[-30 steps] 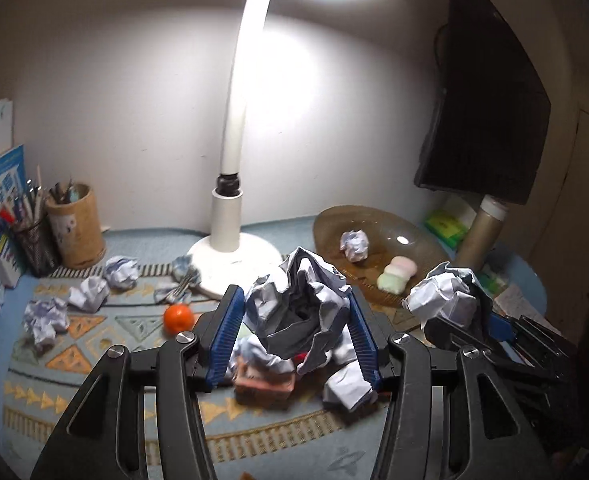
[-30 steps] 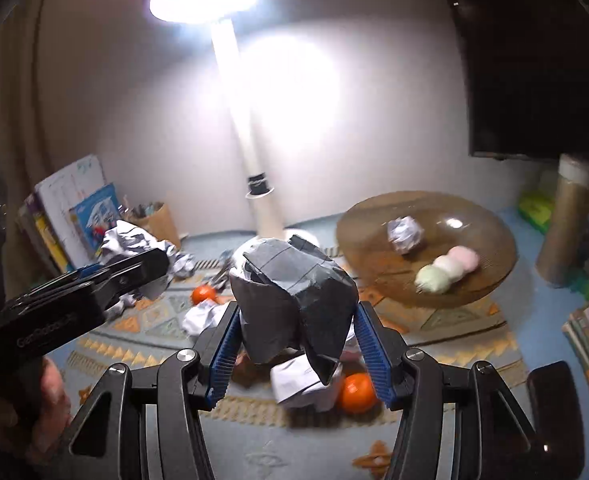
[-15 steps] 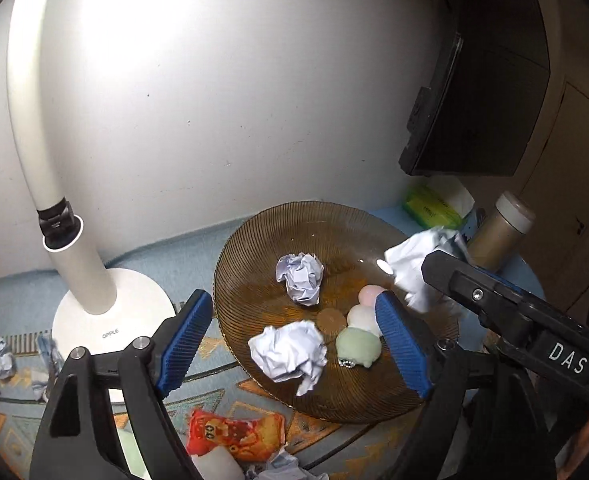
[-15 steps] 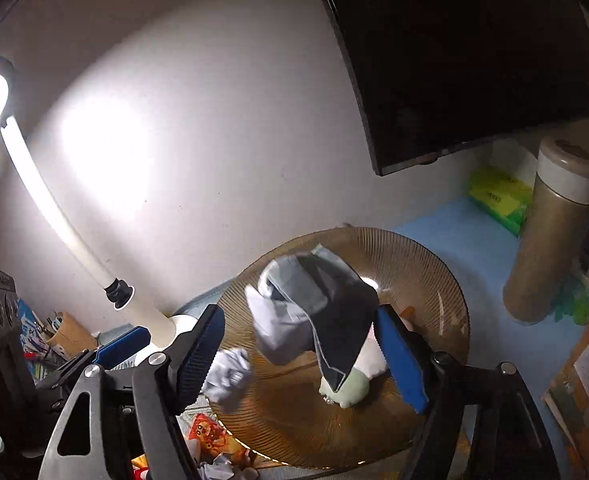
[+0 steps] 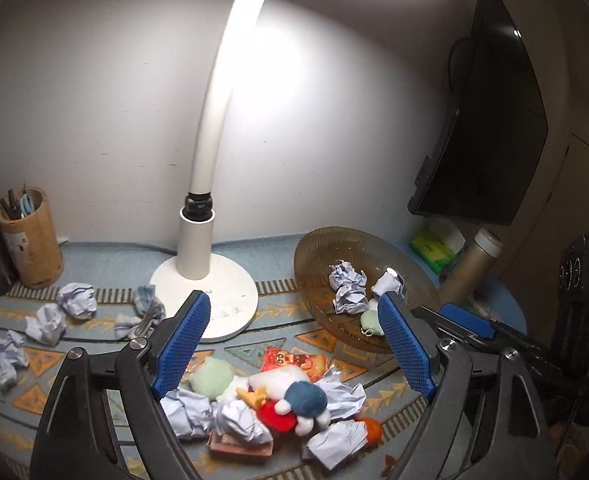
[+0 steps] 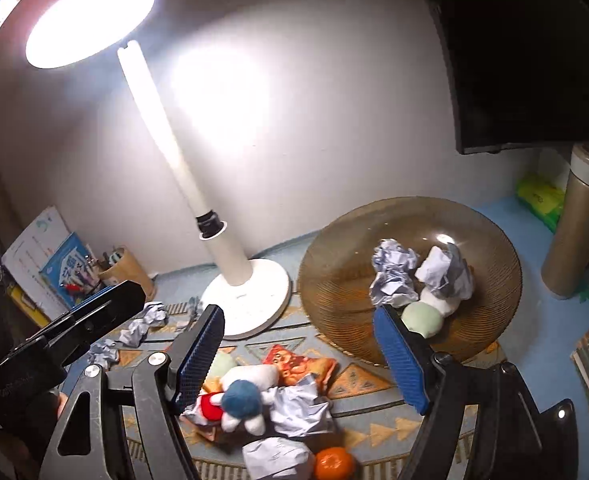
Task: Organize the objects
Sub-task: 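Withdraw both tools and move toward paper balls near the pen holder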
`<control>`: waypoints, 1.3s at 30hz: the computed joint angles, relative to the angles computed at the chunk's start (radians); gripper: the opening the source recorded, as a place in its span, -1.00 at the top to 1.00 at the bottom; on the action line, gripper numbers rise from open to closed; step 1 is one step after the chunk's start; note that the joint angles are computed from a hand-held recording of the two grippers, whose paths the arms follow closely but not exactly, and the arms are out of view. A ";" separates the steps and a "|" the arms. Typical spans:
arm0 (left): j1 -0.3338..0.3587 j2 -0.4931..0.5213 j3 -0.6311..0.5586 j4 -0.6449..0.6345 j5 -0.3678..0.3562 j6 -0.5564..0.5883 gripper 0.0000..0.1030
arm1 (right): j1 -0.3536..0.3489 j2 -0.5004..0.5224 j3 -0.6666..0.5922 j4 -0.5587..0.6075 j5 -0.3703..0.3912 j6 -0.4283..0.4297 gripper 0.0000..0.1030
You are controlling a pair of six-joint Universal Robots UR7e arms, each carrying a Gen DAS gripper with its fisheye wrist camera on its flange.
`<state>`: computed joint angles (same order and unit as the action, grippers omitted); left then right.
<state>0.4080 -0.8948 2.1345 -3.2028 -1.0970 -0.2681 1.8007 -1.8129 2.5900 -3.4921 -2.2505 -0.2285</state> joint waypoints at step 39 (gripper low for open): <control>-0.021 -0.256 0.483 0.240 0.553 -0.626 -0.93 | 0.085 0.841 -0.042 -0.388 -0.140 0.041 -0.69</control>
